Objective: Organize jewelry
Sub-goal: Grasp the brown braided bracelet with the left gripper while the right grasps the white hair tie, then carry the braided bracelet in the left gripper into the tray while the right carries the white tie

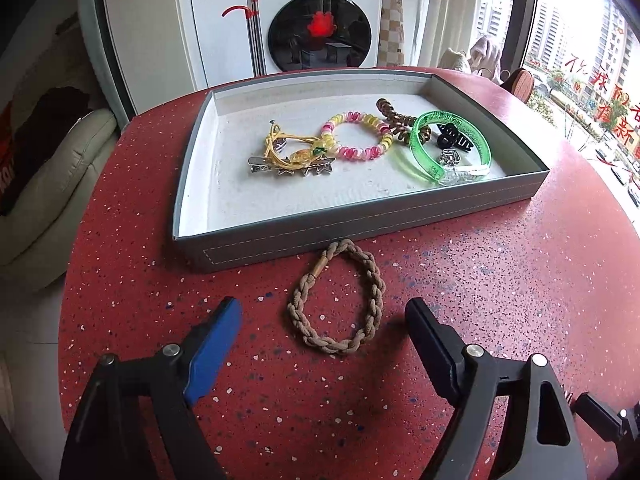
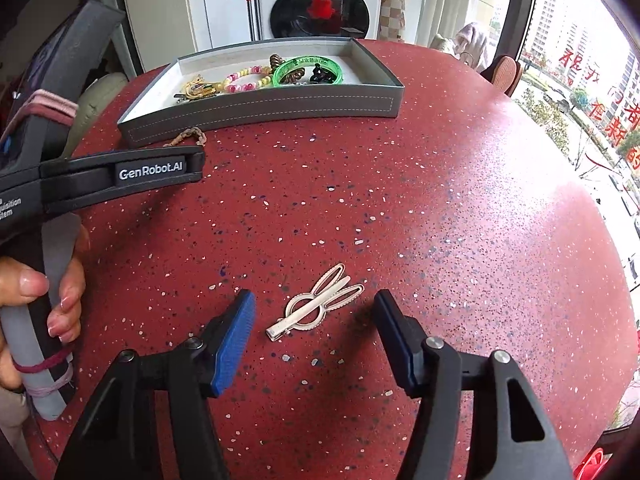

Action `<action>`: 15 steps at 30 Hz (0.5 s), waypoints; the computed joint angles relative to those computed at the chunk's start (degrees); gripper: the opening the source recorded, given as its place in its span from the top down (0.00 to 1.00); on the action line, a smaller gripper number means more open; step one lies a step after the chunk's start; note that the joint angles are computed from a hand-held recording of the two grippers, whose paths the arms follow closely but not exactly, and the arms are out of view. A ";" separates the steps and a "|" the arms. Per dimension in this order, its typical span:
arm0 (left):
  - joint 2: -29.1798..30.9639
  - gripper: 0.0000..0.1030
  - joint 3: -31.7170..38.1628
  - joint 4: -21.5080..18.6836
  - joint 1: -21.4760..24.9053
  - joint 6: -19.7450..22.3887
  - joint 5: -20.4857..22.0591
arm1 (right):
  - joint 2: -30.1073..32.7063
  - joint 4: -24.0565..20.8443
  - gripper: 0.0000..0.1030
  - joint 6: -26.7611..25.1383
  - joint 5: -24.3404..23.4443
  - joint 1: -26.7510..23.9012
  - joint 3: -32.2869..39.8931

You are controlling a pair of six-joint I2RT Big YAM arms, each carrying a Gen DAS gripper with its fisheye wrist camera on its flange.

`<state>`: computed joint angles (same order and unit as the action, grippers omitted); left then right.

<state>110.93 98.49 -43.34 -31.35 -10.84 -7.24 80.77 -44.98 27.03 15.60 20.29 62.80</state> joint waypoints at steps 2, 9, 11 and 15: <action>-0.13 0.09 -0.28 0.68 -0.05 -0.45 0.54 | -0.28 0.28 0.49 -1.24 -0.20 0.05 -0.17; -0.73 0.28 -1.15 1.70 -0.24 -0.61 0.16 | -1.65 0.65 0.80 -2.88 -3.76 -1.52 -1.08; -1.08 0.37 -1.67 2.24 -0.24 -0.56 0.36 | -2.07 0.98 0.80 -2.93 -5.16 -2.23 -1.46; -1.45 0.62 -2.18 2.69 -0.41 0.51 0.36 | -2.68 1.82 0.81 -3.90 -6.64 -3.04 -2.16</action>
<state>109.48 96.31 -40.65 -31.76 -10.34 -6.88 78.09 -43.16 23.12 8.95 17.25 60.64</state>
